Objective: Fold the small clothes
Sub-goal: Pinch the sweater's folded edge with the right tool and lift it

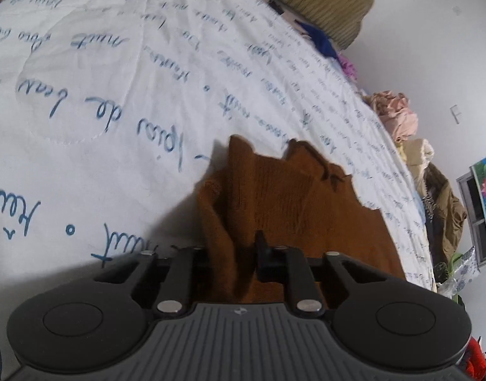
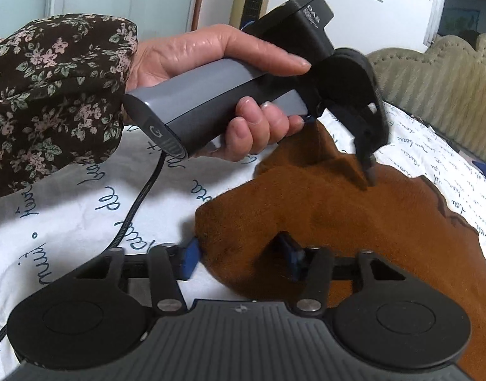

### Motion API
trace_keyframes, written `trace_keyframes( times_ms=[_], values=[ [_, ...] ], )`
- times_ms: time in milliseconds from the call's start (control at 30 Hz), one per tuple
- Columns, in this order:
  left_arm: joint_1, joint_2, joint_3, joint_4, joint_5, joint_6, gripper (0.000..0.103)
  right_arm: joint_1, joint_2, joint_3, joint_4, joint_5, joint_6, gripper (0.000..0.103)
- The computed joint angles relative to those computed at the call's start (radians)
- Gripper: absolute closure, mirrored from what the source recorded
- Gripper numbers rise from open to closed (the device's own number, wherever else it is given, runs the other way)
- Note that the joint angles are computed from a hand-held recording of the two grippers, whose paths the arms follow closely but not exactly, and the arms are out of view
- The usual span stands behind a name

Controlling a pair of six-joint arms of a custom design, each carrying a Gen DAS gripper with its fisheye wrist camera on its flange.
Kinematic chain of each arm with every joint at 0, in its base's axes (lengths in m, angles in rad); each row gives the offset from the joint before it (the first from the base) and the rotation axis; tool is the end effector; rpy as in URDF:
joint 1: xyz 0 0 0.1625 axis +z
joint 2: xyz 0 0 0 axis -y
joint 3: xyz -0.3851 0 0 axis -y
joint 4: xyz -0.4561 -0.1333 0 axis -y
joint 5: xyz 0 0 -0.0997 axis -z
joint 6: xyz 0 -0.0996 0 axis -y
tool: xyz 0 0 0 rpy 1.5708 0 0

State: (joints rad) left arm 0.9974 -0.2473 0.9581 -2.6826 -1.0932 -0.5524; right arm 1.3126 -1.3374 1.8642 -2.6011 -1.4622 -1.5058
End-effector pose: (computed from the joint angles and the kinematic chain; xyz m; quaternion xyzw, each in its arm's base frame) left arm -0.3082 -0.8073 -0.0833 -0.0371 0.9526 -0.2874 0.0928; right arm -0.0186 -0.6347 0.2692 0.5759 -0.7770 0.1987 0.1586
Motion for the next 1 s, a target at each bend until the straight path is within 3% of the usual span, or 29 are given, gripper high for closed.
trace_keyframes(
  times_ms=[167, 267, 667, 1000],
  values=[
    [-0.002, -0.004, 0.014, -0.028, 0.018, -0.033, 0.091, -0.005, -0.008, -0.031, 0.08, 0.016, 0.051, 0.079],
    [-0.011, 0.0, 0.004, -0.017, 0.04, -0.047, 0.091, -0.012, -0.013, -0.054, 0.13, 0.04, 0.087, 0.084],
    [-0.039, 0.013, -0.041, -0.003, 0.069, -0.093, 0.092, -0.055, -0.043, -0.075, 0.181, 0.157, 0.113, 0.086],
    [-0.083, 0.101, -0.206, 0.114, 0.13, -0.127, 0.092, -0.091, -0.073, -0.103, 0.214, 0.225, 0.121, 0.086]
  ],
)
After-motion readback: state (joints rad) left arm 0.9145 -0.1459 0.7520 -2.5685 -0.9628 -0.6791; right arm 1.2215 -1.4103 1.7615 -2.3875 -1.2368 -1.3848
